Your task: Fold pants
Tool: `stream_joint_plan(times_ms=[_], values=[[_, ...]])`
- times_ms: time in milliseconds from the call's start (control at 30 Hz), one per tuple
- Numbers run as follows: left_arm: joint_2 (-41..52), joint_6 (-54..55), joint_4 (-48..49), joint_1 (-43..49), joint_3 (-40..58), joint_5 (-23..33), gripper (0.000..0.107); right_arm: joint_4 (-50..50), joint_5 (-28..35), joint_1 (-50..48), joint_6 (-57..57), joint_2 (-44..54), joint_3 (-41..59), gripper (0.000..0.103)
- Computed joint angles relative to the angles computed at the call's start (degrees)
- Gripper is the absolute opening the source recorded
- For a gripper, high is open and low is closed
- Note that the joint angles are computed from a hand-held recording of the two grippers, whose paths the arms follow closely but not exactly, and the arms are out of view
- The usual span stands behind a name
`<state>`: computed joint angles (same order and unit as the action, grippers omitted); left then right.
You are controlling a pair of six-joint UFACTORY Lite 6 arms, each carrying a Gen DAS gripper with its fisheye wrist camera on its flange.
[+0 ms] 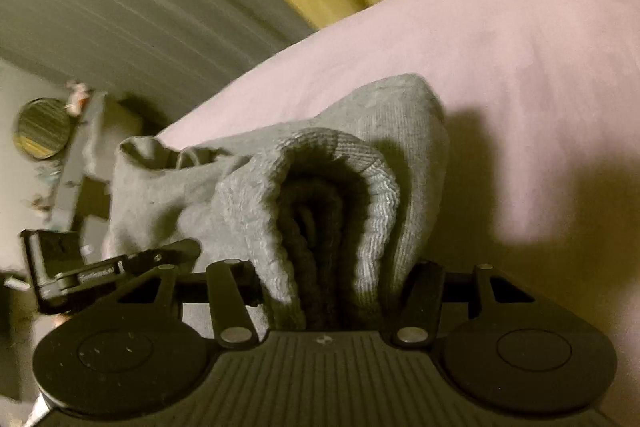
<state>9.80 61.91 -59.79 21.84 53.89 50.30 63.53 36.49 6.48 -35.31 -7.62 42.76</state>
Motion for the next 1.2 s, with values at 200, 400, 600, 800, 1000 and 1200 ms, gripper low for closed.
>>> stream_joint_plan(times_ms=[200, 400, 600, 800, 1000, 1200], values=[[1.3, 3.6, 0.4, -0.9, 0.8, -3.5, 0.060, -3.3, -7.4, 4.1, 0.4, 11.9, 6.8, 0.061], [-8.2, 2.0, 7.6, 1.4, 0.6, -7.2, 0.068, -17.4, -6.6, 3.3, 14.3, 5.6, 7.1, 0.087], [-15.5, 5.2, 3.7, 0.4, -0.1, -7.7, 0.075, -37.3, -8.0, 5.1, 34.7, -3.0, 8.7, 0.092], [-15.8, 0.2, 8.8, -10.3, -2.8, -14.2, 0.075, -22.3, -5.3, 7.2, 22.5, -6.8, 8.1, 0.087], [-15.0, 2.0, 9.6, -16.9, -3.9, -24.2, 0.075, -22.0, -7.2, 15.7, 21.0, 5.7, 11.6, 0.035], [-4.2, 2.7, 6.5, -19.1, 0.0, -32.9, 0.083, -30.7, -11.2, 15.1, 27.6, 14.8, 16.4, 0.000]])
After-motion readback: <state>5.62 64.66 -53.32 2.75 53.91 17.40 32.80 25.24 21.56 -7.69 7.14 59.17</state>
